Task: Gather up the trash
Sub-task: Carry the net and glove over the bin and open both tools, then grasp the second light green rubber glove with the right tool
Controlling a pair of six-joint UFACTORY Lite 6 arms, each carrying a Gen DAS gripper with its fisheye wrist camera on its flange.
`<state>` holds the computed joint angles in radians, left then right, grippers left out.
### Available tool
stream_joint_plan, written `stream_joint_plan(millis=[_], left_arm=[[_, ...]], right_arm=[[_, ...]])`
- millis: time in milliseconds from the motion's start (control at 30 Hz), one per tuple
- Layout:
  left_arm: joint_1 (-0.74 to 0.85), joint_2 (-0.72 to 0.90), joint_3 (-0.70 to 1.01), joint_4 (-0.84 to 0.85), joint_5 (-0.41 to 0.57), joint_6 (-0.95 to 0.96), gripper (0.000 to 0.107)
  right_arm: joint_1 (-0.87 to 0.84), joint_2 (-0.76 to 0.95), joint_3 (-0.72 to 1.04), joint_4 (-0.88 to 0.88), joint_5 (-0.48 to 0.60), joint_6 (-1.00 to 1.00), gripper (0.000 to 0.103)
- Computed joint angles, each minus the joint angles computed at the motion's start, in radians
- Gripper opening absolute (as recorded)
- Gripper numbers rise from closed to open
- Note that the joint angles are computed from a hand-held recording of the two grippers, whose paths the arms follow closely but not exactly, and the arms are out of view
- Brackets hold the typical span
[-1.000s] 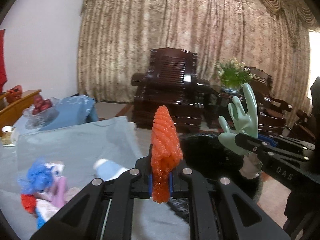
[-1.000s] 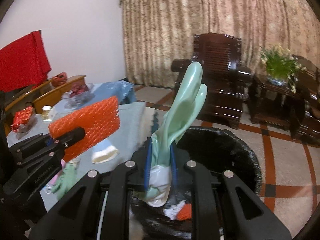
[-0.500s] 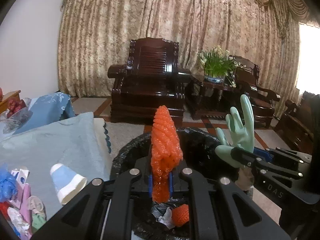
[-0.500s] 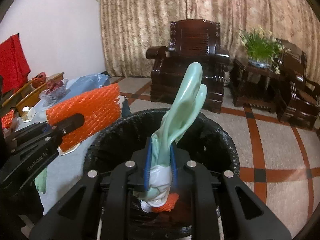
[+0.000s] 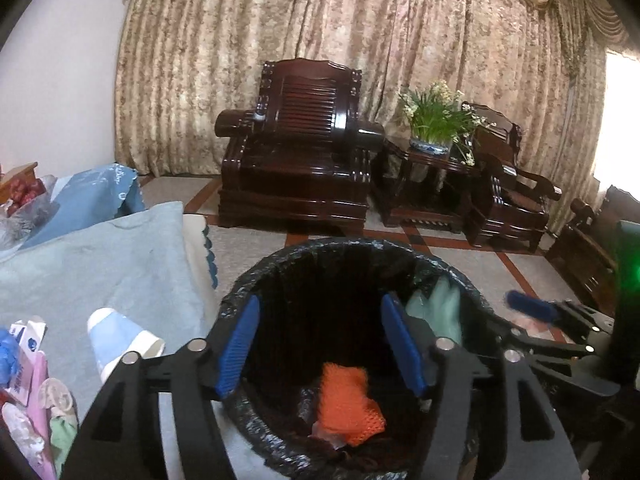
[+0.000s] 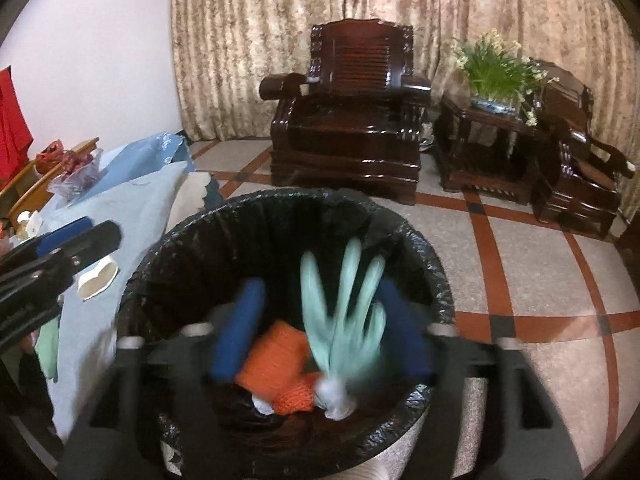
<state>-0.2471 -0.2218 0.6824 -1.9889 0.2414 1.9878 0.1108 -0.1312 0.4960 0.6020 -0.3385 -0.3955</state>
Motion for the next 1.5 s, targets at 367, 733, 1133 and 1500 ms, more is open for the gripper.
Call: stream_joint_plan(millis=[367,733,1133,1500], left_arm=[[0.279,-0.200,-0.094,0.372,0.100,-0.317,0.092],[0.878,-0.336,-0.158,0.579,0.420,-0.278,0.092],[1.377,-0.062,-0.070,0.521,0.581,0.059,0.092],[1.482,0.184,0.046,0.457,0.565,0.228,0.092]], right_arm=[[0.173,-0.089,-0.002,0.182,-0.022,-0.102,0.096],[0.490,0.065,0.192,0.399,-0.093,-0.220,0.096],[0.735,0.424,0.518,0.403,-0.128,-0.199,0.095],[0.815,0.782,0.875,0.520,-0.045,-0.351,0.080]])
